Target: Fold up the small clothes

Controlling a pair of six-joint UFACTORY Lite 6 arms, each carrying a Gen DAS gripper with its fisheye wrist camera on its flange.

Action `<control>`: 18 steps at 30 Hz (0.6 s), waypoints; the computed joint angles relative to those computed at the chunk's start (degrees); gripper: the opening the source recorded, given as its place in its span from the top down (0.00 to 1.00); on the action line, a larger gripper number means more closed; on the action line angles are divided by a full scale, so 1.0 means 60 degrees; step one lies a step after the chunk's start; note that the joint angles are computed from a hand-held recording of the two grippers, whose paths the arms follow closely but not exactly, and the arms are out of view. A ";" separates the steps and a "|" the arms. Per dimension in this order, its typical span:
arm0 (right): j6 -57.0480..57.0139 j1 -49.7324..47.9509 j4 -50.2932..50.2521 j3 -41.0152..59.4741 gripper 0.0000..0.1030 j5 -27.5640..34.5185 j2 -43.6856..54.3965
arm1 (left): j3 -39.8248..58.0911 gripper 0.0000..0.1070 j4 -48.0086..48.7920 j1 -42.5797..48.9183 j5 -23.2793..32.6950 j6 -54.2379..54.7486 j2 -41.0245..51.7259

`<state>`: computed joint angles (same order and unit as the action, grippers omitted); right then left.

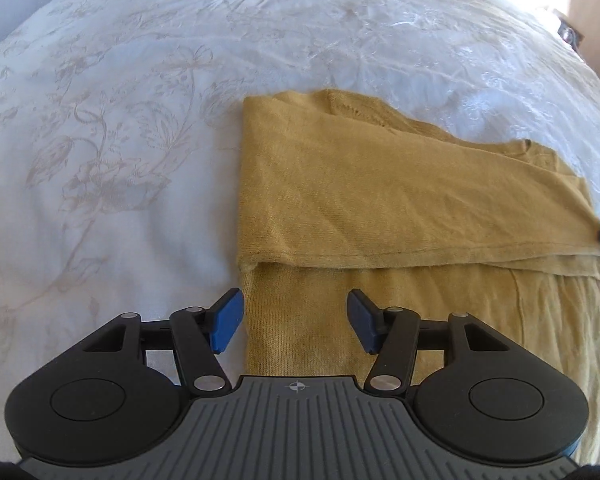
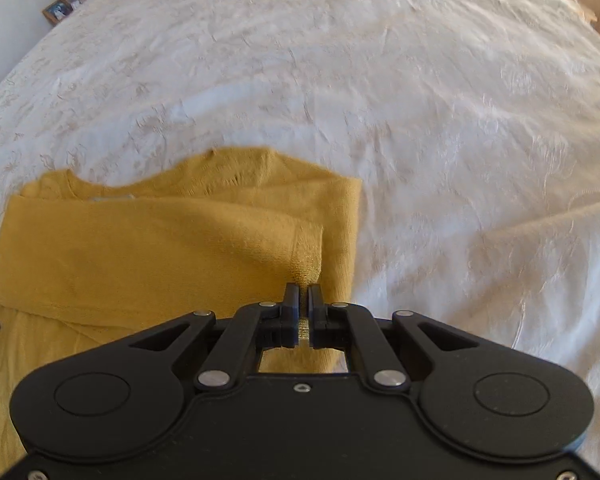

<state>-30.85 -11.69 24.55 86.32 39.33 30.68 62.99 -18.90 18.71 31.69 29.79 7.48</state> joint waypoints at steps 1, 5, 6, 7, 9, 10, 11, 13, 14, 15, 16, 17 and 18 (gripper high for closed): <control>-0.0171 -0.0045 0.0142 -0.0101 0.90 0.0031 -0.0082 | 0.0008 0.48 -0.0110 -0.0025 0.0047 0.0211 -0.0158; -0.0260 -0.0035 0.0241 -0.0196 0.82 0.0036 -0.0296 | 0.0622 0.48 -0.0534 -0.0275 -0.0192 0.0531 0.0008; -0.0239 -0.0048 0.0323 -0.0156 0.80 0.0010 -0.0314 | 0.0918 0.48 -0.0613 -0.0329 -0.0265 0.0454 0.0308; -0.0229 -0.0064 0.0426 -0.0113 0.78 -0.0041 -0.0335 | 0.1253 0.48 -0.0608 -0.0394 -0.0327 0.0278 0.0671; -0.0327 -0.0097 0.0739 0.0057 0.63 -0.0124 -0.0301 | 0.1907 0.48 -0.0241 -0.0560 -0.0487 -0.0327 0.1407; -0.0400 -0.0111 0.0888 0.0232 0.57 -0.0069 -0.0187 | 0.2131 0.48 -0.0042 -0.0641 -0.0587 -0.0598 0.1681; -0.0365 -0.0092 0.0920 0.0480 0.48 0.0003 0.0002 | 0.2378 0.48 0.0090 -0.0702 -0.0673 -0.0786 0.1995; -0.0190 0.0031 0.0815 0.0932 0.47 -0.0013 0.0430 | 0.2802 0.48 0.0327 -0.0765 -0.0699 -0.1046 0.2539; -0.0161 0.0080 0.0788 0.1057 0.47 -0.0059 0.0590 | 0.2983 0.47 0.0492 -0.0788 -0.0674 -0.1178 0.2792; -0.0127 0.0121 0.0761 0.1212 0.47 -0.0060 0.0785 | 0.3087 0.47 0.0597 -0.0789 -0.0657 -0.1214 0.2971; -0.0096 0.0150 0.0753 0.1361 0.47 -0.0013 0.0961 | 0.3137 0.47 0.0680 -0.0794 -0.0663 -0.1230 0.3106; -0.0115 0.0165 0.0787 0.1485 0.47 0.0065 0.1134 | 0.3165 0.47 0.0810 -0.0789 -0.0667 -0.1288 0.3220; -0.0062 0.0208 0.0755 0.1568 0.47 0.0108 0.1280 | 0.3156 0.47 0.0926 -0.0785 -0.0667 -0.1364 0.3279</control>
